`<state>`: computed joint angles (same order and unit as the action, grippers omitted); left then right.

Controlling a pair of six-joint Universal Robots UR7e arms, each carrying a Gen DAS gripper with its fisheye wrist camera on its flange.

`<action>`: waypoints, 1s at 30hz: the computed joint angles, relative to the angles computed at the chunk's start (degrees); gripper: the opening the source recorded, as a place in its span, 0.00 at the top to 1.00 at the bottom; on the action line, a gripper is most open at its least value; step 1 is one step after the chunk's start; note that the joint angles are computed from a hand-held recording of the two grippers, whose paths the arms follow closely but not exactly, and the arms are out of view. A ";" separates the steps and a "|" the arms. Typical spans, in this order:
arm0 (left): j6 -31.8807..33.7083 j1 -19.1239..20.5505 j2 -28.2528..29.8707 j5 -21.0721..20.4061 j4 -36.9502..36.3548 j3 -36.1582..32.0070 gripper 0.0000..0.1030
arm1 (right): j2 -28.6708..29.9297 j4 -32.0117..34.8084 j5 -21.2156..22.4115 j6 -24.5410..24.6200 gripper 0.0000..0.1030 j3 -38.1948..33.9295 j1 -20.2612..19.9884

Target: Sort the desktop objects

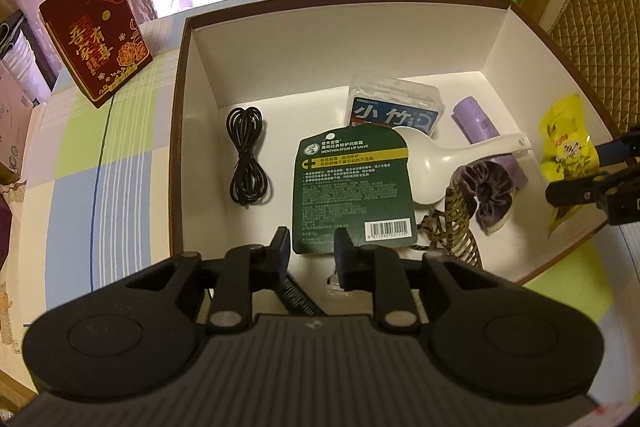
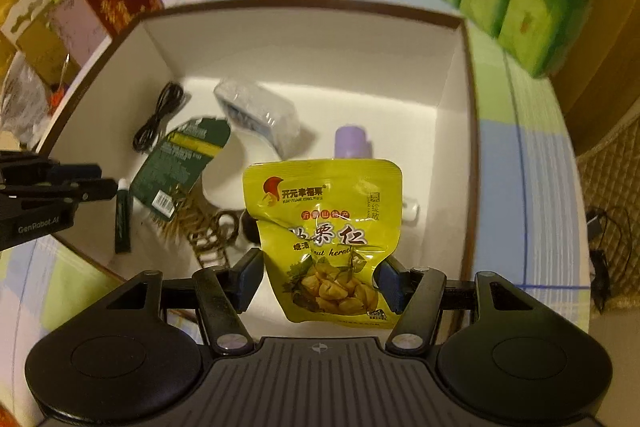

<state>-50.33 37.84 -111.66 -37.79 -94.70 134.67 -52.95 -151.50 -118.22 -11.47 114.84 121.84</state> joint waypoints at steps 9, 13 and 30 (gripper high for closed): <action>-3.11 -1.18 1.36 -0.57 3.94 -2.12 0.48 | 1.06 3.09 -0.14 3.08 0.08 -1.97 1.15; -6.67 -2.86 1.47 -0.44 7.46 -2.85 0.32 | 0.82 2.45 0.03 3.02 0.06 -1.25 1.40; -26.93 -13.10 -0.05 -1.36 26.94 -6.13 0.13 | -1.79 -4.35 -3.62 2.43 0.02 3.37 5.78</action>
<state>-77.27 24.74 -111.71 -39.14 -67.77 128.55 -54.74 -155.86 -121.83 -9.04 118.21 127.62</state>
